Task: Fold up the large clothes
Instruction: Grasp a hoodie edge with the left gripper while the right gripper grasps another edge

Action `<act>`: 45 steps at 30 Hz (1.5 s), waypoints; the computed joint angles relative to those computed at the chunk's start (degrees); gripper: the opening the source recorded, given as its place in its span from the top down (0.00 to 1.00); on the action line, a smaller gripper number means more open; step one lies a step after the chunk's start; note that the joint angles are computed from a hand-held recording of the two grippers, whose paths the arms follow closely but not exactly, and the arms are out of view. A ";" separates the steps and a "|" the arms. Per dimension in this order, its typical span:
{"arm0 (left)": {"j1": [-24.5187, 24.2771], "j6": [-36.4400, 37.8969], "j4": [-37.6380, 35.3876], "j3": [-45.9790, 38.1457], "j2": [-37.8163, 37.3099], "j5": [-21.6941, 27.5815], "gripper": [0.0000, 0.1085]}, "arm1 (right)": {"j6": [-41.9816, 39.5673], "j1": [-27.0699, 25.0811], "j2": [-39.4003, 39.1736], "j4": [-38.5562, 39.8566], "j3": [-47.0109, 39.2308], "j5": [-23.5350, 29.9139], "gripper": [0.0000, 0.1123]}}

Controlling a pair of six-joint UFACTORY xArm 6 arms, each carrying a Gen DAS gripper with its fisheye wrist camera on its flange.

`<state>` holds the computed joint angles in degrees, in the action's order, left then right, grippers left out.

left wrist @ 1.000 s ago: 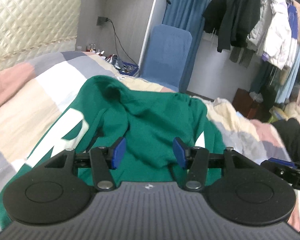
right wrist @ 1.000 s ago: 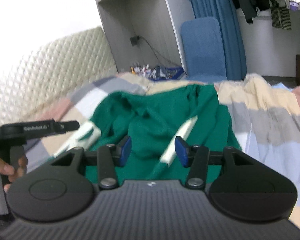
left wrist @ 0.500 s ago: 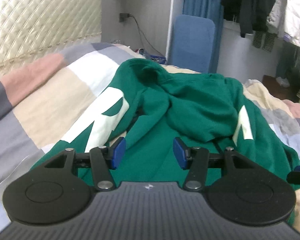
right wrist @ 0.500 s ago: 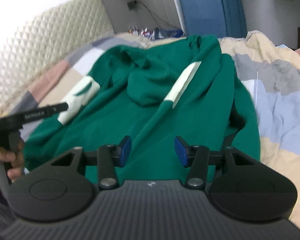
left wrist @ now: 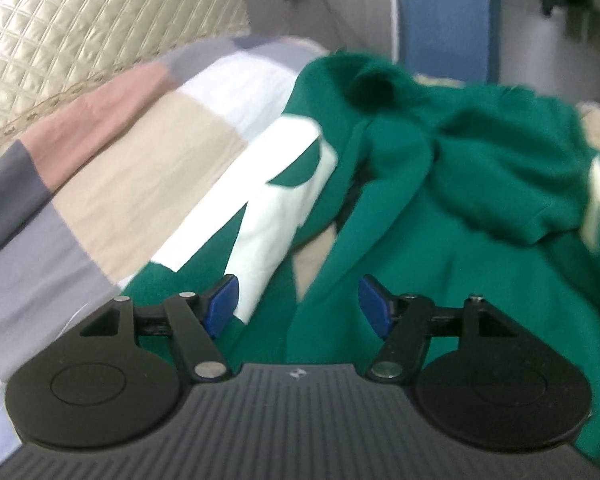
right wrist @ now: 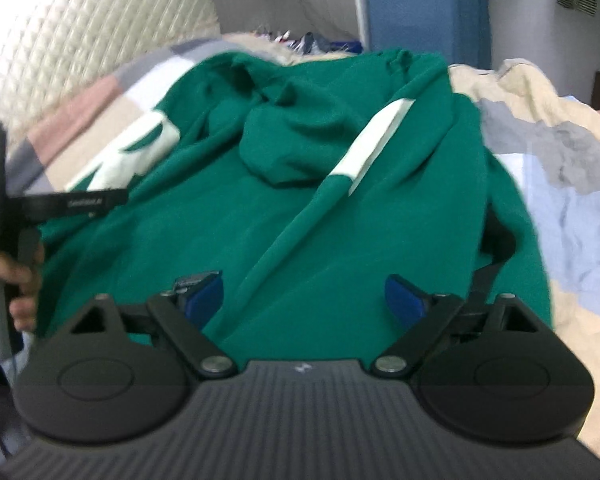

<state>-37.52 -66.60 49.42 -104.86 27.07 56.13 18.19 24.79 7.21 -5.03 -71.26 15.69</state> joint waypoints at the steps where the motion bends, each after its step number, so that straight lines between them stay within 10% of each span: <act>1: -0.01 0.73 -0.20 -1.42 1.24 1.58 0.34 | -0.55 0.30 0.94 -0.53 -0.83 0.95 0.21; 9: 0.14 0.65 1.29 -6.83 6.13 8.13 0.33 | 2.77 1.93 5.77 -21.05 -4.23 4.26 0.20; 16: -0.05 -3.46 1.38 -3.91 3.61 8.77 0.33 | 10.31 0.93 3.86 -27.41 -3.96 7.46 0.76; 19: -0.70 -4.99 1.42 -3.10 2.75 11.46 0.33 | 13.58 -0.06 1.85 -28.82 -2.42 6.67 0.83; 26: 0.46 -7.41 -2.56 -1.15 1.37 11.46 0.35 | 27.84 -4.27 -2.89 -37.10 -0.05 3.45 0.84; 35: 3.45 -6.28 -5.69 0.31 -0.77 8.19 0.86 | 26.51 -11.16 -2.24 -40.42 -6.64 3.78 0.84; 45: 11.91 -6.68 -2.39 -4.60 -2.50 10.84 0.89 | 29.46 -24.48 3.76 -40.14 -15.80 -0.46 0.84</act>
